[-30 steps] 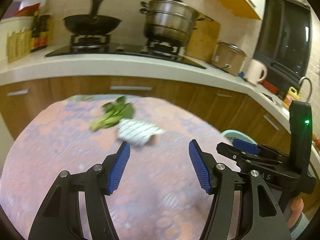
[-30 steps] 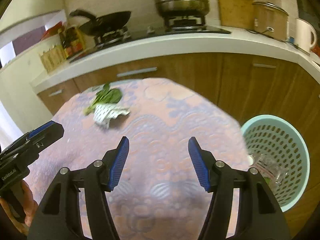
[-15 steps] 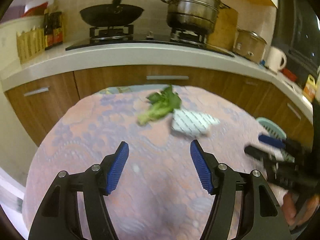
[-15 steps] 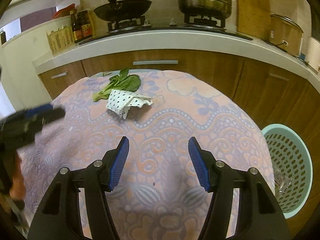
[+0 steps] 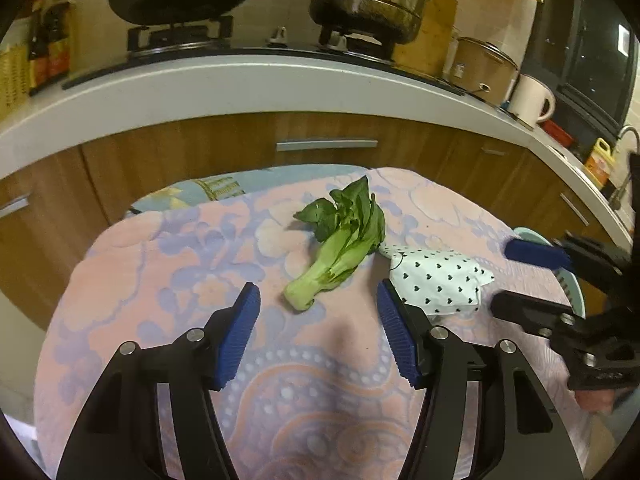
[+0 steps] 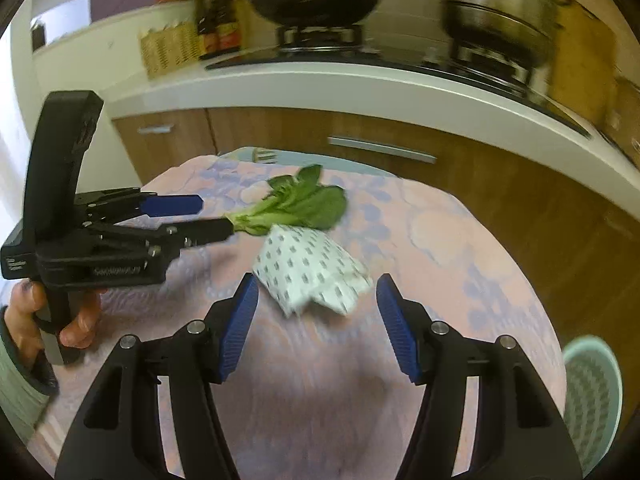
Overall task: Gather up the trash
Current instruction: 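Grasp the white polka-dot paper with the right tool, then grasp the green vegetable with the left tool while right tool holds the paper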
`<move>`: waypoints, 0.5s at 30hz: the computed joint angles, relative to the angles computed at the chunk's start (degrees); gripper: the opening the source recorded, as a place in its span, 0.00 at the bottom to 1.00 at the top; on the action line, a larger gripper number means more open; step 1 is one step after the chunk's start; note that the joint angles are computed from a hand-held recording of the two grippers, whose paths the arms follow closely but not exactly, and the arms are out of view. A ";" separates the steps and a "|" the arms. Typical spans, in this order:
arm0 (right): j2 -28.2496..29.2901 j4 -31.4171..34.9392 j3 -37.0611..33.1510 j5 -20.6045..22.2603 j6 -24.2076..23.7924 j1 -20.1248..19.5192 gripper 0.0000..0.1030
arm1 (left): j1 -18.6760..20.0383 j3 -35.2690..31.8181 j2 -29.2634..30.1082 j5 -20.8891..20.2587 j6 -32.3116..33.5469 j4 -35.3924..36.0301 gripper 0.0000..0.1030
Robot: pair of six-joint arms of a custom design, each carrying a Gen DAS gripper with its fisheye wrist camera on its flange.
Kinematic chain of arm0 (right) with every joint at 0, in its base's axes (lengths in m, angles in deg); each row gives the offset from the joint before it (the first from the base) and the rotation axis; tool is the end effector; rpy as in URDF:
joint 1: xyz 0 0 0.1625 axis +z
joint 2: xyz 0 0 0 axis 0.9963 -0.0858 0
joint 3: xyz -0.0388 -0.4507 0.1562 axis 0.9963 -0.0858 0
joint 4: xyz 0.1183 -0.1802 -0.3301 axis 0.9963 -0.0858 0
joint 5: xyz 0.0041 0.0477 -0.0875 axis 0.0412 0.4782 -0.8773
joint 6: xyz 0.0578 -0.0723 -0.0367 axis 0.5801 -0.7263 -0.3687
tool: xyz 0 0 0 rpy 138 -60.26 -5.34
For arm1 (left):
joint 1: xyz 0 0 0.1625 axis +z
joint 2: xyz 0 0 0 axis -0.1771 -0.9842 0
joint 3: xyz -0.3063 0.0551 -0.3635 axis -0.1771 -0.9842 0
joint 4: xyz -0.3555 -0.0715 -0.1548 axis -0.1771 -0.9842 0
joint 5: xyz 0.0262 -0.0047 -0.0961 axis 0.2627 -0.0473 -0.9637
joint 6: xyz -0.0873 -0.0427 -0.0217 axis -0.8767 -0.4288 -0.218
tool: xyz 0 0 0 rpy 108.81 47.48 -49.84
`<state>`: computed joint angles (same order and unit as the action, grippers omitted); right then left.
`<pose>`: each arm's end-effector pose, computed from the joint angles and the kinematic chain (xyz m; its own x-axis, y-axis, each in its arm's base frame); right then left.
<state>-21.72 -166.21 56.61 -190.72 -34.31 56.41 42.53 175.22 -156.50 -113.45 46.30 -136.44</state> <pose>0.3667 -0.2197 0.0675 -0.7123 -0.2160 0.6678 -0.5952 0.6901 -0.4117 -0.1078 -0.2872 0.3031 -0.7076 0.5420 -0.4533 0.6955 0.6475 -0.3115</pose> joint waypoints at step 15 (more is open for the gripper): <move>3.14 -5.66 1.25 2.19 -4.69 -4.38 0.18 | 3.89 -2.86 12.46 -1.02 7.51 -4.47 0.56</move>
